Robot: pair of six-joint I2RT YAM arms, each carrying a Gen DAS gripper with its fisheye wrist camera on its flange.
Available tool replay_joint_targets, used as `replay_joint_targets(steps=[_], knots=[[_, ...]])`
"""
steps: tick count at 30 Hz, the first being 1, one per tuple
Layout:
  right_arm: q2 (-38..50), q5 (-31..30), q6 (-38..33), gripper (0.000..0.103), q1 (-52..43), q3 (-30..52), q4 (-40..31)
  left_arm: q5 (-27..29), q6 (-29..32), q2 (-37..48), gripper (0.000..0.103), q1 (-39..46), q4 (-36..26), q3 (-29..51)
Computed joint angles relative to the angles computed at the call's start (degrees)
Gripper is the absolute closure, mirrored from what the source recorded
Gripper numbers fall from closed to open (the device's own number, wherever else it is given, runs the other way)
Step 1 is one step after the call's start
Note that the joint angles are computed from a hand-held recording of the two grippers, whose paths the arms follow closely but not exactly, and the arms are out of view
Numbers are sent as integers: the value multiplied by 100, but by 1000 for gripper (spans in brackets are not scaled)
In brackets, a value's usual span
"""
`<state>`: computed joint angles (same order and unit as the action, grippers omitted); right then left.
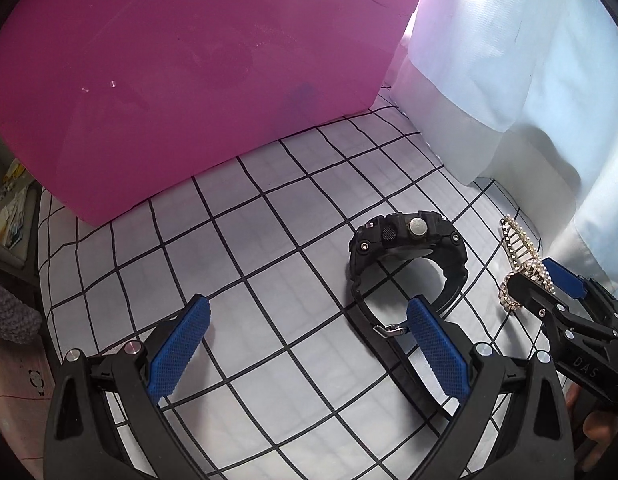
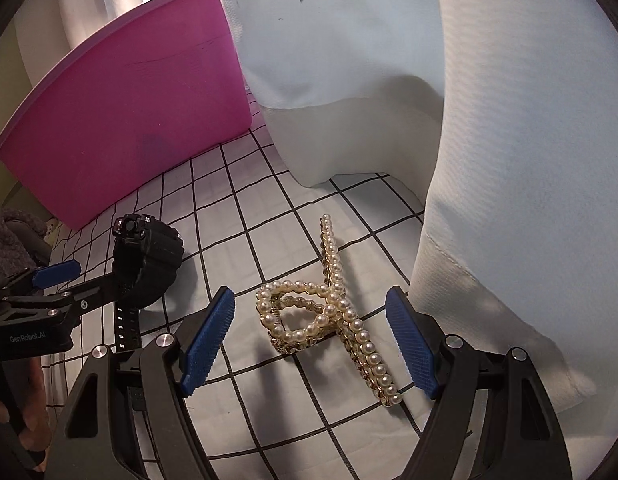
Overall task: Organize jewelry
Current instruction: 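Grasp the black watch with the left tool while the right tool grasps the pearl clip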
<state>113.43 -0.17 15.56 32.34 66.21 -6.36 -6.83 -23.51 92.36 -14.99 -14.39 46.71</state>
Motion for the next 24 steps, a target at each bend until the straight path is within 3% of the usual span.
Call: replay_joint_targets(steps=[15, 24], knots=[[567, -91, -70, 29, -41, 604, -152, 451, -145, 701, 6, 143, 314, 374], [828, 364, -98, 29, 162, 839, -129, -186, -13, 1124, 6, -48, 307, 720]])
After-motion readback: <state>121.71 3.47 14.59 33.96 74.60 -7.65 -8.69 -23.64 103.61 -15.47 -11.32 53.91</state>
